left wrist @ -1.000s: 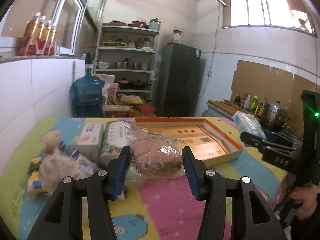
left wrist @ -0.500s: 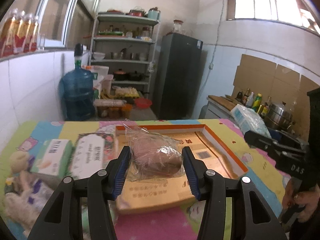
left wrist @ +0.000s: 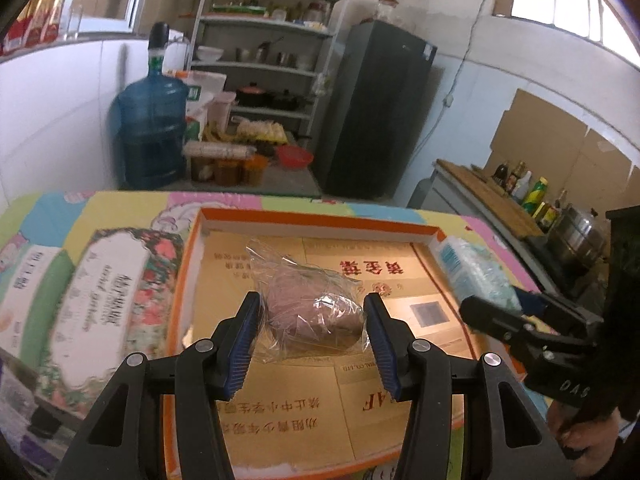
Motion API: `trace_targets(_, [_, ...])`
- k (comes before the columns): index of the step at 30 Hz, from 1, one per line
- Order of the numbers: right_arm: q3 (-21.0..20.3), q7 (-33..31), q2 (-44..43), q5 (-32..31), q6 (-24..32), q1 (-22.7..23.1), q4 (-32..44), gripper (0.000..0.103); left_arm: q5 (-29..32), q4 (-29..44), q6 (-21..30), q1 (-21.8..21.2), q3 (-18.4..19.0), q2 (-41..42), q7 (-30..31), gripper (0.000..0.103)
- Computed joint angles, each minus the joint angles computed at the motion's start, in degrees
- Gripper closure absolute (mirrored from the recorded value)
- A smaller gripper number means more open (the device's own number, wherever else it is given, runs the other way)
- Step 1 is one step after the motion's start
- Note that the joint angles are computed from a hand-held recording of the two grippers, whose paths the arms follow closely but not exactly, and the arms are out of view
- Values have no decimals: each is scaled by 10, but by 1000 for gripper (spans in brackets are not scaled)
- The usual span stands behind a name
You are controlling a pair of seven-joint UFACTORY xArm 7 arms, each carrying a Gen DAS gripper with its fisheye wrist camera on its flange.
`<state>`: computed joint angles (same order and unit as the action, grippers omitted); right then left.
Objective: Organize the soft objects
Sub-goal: 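Carry the bun into the orange tray and open the left tool while the right tool carries the tissue pack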
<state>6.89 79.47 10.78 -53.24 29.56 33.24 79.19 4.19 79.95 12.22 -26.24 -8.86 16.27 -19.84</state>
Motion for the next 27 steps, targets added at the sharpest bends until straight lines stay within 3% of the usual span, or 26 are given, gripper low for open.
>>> trace_targets(4, [-8,9,18,9,-24,-5,-2,45,8,29,21,-9,5,26,-6,49])
trace_targets(16, [-15,-15,30,45,5,2,5,45,20,85,64,-22,17,77,-17,49])
trace_targets(27, [-17,-34,39,57,26,10,15,43,20,91,60,-22,13,91,-9,43])
